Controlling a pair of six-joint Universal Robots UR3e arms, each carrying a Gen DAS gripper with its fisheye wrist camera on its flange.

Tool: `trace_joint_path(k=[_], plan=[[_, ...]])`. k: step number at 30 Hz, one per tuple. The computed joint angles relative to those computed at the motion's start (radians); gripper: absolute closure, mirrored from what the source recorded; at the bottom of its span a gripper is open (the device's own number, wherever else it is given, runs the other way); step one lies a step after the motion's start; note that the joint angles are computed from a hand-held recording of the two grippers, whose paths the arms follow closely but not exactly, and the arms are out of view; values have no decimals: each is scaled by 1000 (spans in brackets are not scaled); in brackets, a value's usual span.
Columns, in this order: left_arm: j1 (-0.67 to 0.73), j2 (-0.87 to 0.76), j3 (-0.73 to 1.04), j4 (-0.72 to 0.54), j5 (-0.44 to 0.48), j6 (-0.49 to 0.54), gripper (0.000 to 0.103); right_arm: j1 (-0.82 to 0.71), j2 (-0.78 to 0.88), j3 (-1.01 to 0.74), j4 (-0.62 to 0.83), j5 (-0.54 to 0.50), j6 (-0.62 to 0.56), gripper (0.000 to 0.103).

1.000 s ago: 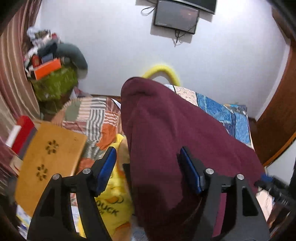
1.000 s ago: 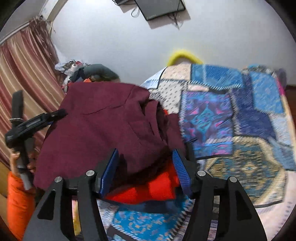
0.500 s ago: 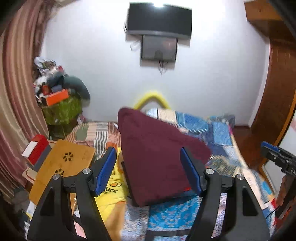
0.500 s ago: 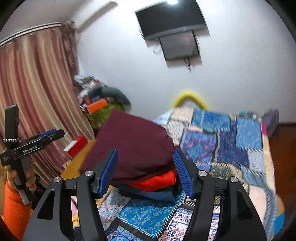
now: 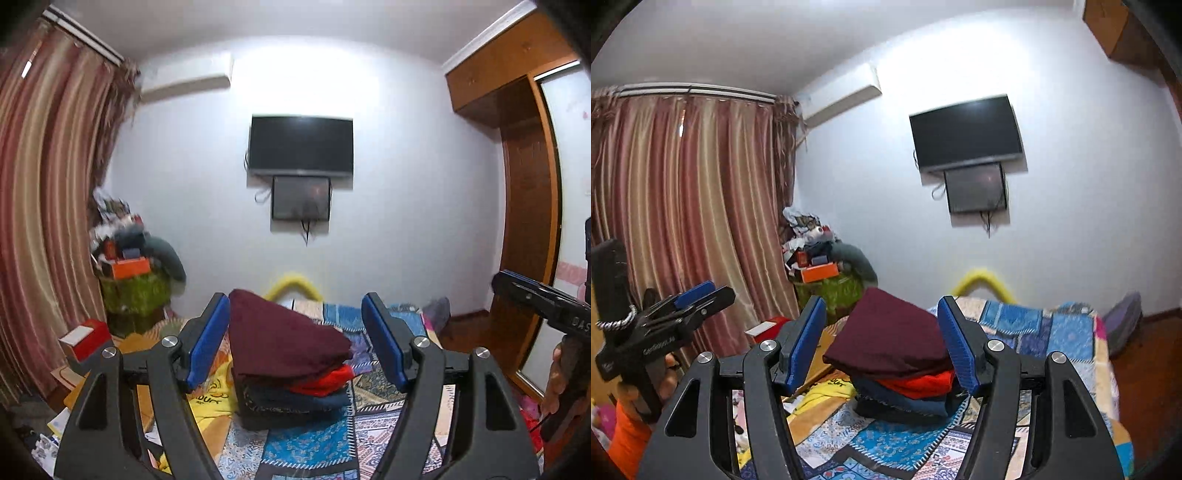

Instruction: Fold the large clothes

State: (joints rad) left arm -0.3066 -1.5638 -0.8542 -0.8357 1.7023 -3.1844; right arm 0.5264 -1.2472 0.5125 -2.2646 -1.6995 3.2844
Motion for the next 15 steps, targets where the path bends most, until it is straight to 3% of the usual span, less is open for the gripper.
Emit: trace_joint_path(k=[3,7,9,12,15], plan=[[-145,56,-152,153,162,14,30,63,-34,103,-84,-82,-21,44],[-222,99,-271,247,225,-1,22,144,-76,234,-176,-206,-25,40],[-285,94,-318,317,323,-1,15,186,-83,296,-245,-294,-20,17],[-386,68,-363,413,494,26,2,226,-70,320,-307,-404,-21,3],[-383,81,-391,397,503,-4,1,231,-79,318,-268,-404,-5,0]])
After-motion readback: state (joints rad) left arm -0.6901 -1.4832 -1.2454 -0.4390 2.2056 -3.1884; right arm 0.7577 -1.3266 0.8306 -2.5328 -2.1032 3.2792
